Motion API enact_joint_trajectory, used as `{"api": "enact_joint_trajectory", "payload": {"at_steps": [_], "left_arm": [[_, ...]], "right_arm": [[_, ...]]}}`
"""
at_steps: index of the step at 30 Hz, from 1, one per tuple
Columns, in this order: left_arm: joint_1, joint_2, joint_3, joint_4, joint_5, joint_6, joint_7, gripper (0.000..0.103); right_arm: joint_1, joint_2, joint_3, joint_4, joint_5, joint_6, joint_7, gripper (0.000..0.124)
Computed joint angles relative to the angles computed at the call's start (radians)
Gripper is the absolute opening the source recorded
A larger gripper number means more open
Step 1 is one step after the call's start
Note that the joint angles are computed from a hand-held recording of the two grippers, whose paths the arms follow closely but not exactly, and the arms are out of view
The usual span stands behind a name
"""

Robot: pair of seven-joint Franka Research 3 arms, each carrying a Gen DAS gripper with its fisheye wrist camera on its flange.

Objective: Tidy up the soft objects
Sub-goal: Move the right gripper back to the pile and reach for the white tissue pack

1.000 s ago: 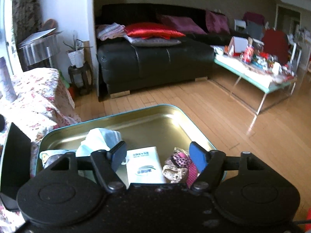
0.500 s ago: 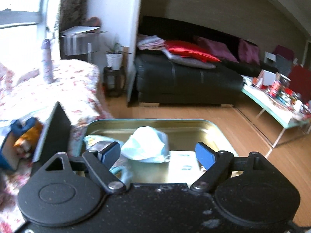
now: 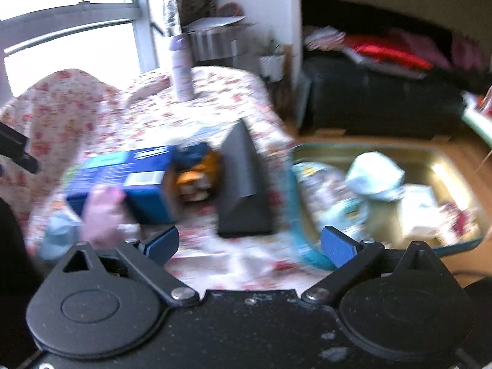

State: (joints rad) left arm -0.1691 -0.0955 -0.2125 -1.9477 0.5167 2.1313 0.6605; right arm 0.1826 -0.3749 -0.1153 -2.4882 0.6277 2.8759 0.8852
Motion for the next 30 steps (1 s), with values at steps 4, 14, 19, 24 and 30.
{"api": "enact_joint_trajectory", "payload": {"at_steps": [4,14,19,24,30], "left_arm": [[0.015,-0.011,0.011,-0.020,0.021,0.005,0.000,0.089],[0.051,-0.053,0.037,-0.126,-0.051,0.142,-0.031,0.088],[0.061,-0.056,0.026,-0.133,-0.035,0.156,-0.051,0.088],[0.059,-0.048,0.019,-0.127,-0.011,0.148,-0.056,0.088],[0.061,-0.053,0.024,-0.137,-0.022,0.167,-0.061,0.088]], "right_arm": [[0.023,0.004,0.028,0.022,0.003,-0.060,0.034,0.100],[0.029,-0.027,0.113,0.041,-0.132,-0.266,0.125,0.099],[0.011,-0.025,0.146,0.057,-0.221,-0.353,0.240,0.097],[0.019,-0.021,0.126,0.081,-0.250,-0.442,0.242,0.097],[-0.008,-0.005,0.157,0.102,-0.349,-0.501,0.272,0.097]]}}
